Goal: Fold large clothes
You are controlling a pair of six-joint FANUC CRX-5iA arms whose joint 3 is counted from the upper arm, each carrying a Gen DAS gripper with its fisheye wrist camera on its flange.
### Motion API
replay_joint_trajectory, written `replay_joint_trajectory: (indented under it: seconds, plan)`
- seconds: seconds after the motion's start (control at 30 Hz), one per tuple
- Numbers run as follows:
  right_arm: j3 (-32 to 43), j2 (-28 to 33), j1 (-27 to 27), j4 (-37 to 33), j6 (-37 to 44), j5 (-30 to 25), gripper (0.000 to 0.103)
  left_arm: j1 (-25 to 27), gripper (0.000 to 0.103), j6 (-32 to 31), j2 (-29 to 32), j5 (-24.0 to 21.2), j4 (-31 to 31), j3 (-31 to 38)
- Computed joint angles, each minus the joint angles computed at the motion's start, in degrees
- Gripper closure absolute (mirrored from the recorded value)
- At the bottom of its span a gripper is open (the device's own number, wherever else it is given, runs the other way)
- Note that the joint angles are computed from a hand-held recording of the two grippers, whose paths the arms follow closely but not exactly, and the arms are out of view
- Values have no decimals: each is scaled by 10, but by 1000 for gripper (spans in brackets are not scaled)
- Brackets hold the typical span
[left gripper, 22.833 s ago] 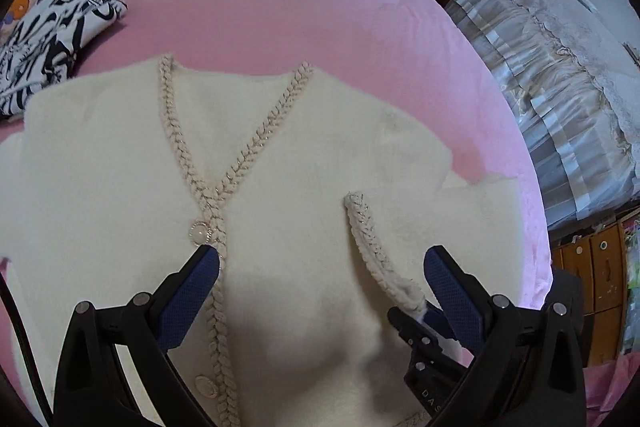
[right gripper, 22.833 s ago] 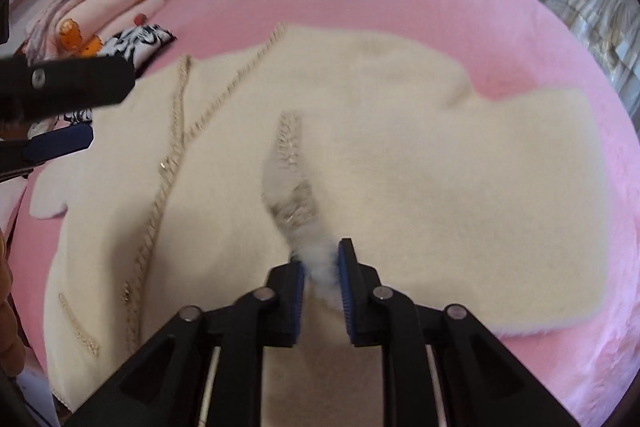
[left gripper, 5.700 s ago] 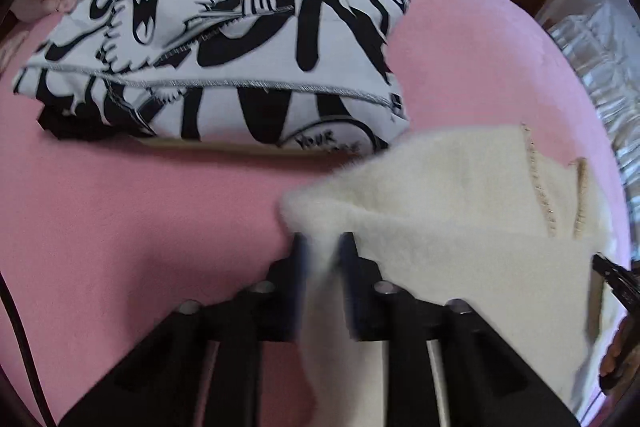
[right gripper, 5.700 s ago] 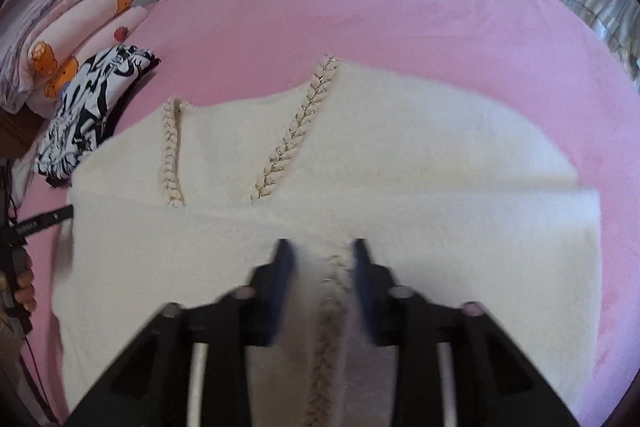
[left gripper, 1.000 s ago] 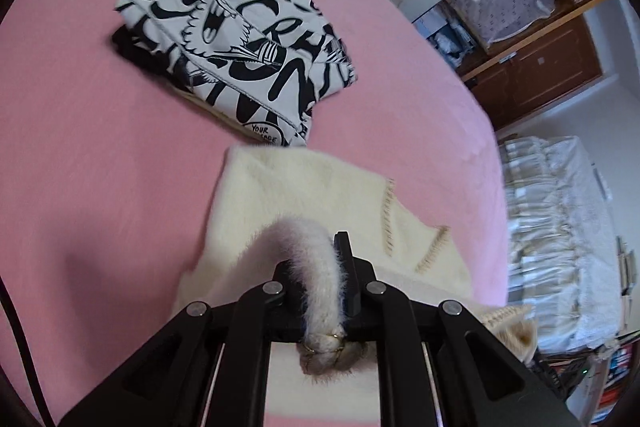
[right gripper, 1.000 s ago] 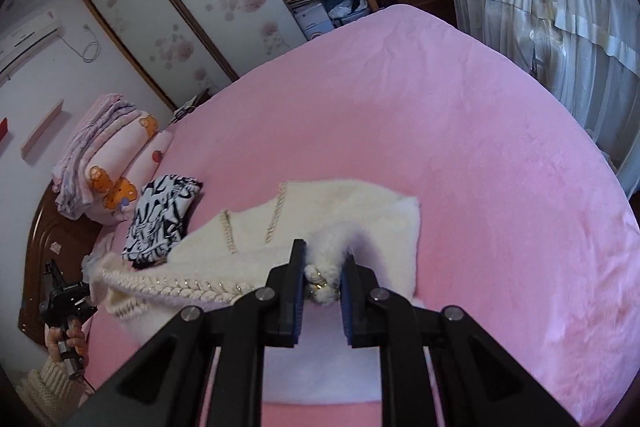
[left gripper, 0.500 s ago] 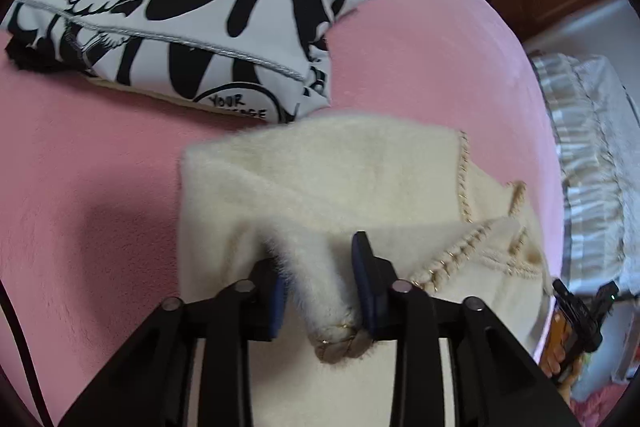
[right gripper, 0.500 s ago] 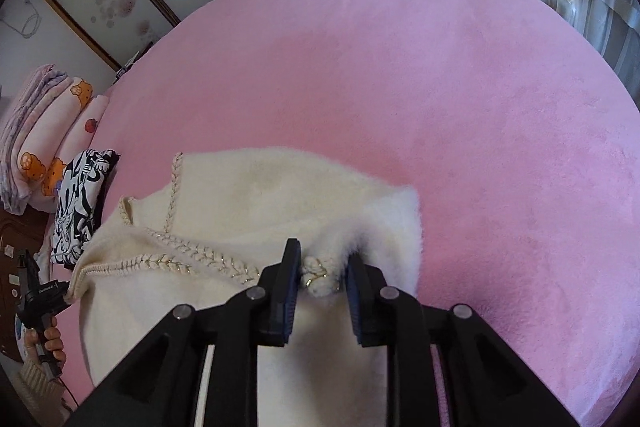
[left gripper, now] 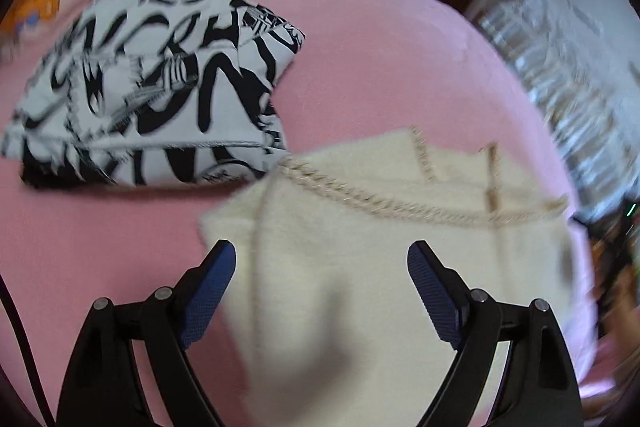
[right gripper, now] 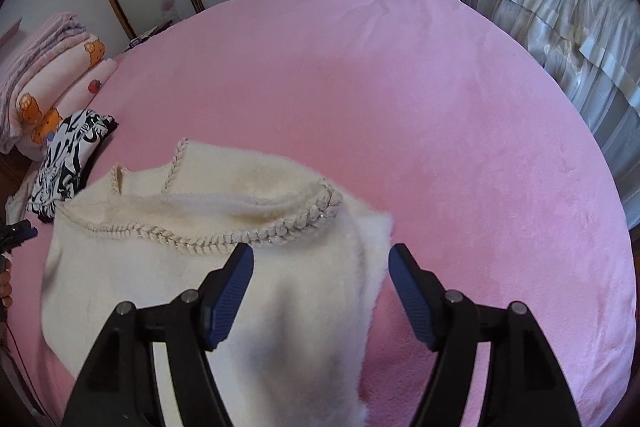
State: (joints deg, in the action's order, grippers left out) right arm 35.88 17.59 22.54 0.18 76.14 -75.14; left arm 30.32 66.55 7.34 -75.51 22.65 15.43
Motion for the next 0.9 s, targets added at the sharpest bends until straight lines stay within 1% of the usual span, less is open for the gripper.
replay_joint_trajectory:
  seconds: [0.07, 0.13, 0.23, 0.33, 0.4, 0.47, 0.57, 0.63, 0.67, 0.7, 0.73, 0.77, 0.8, 0.83, 0.87, 0.9]
  plan:
    - [-11, 1, 6, 16, 15, 8, 33, -8, 16, -28, -9, 24, -38, -6]
    - [-11, 6, 7, 16, 33, 5, 33, -11, 17, -44, -9, 42, -48, -11]
    - [-12, 12, 10, 18, 54, 8, 33, -15, 21, -67, 0, 59, -48, -9]
    - [-2, 23, 11, 16, 67, 6, 33, -23, 29, -88, 20, 58, -39, 5]
    - [9, 32, 11, 14, 71, 4, 33, -31, 38, -103, 33, 50, -38, 17]
    - [20, 39, 10, 9, 77, 2, 33, -41, 40, -117, 43, 47, -44, 25]
    - [31, 50, 9, 9, 92, 1, 33, -54, 40, -129, 49, 55, -64, 29]
    - [32, 55, 10, 12, 105, 2, 33, -58, 41, -137, 54, 56, -64, 28]
    - [37, 59, 8, 7, 113, -1, 33, -57, 51, -140, 56, 55, -60, 29]
    - [40, 63, 8, 5, 118, -3, 33, -58, 66, -141, 60, 54, -60, 31]
    - [45, 66, 6, -1, 123, -6, 35, -60, 73, -137, 61, 55, -66, 32]
    - [47, 68, 4, -8, 129, -5, 42, -59, 87, -136, 64, 53, -65, 34]
    - [48, 71, 5, -5, 132, -7, 47, -58, 90, -137, 68, 48, -58, 35]
    - [51, 75, 5, -7, 135, -11, 66, -59, 92, -136, 64, 57, -59, 29]
    - [58, 81, 6, -6, 136, -20, 78, -62, 95, -136, 62, 60, -65, 27]
    - [56, 82, 6, -4, 135, -20, 80, -65, 97, -130, 58, 62, -74, 27]
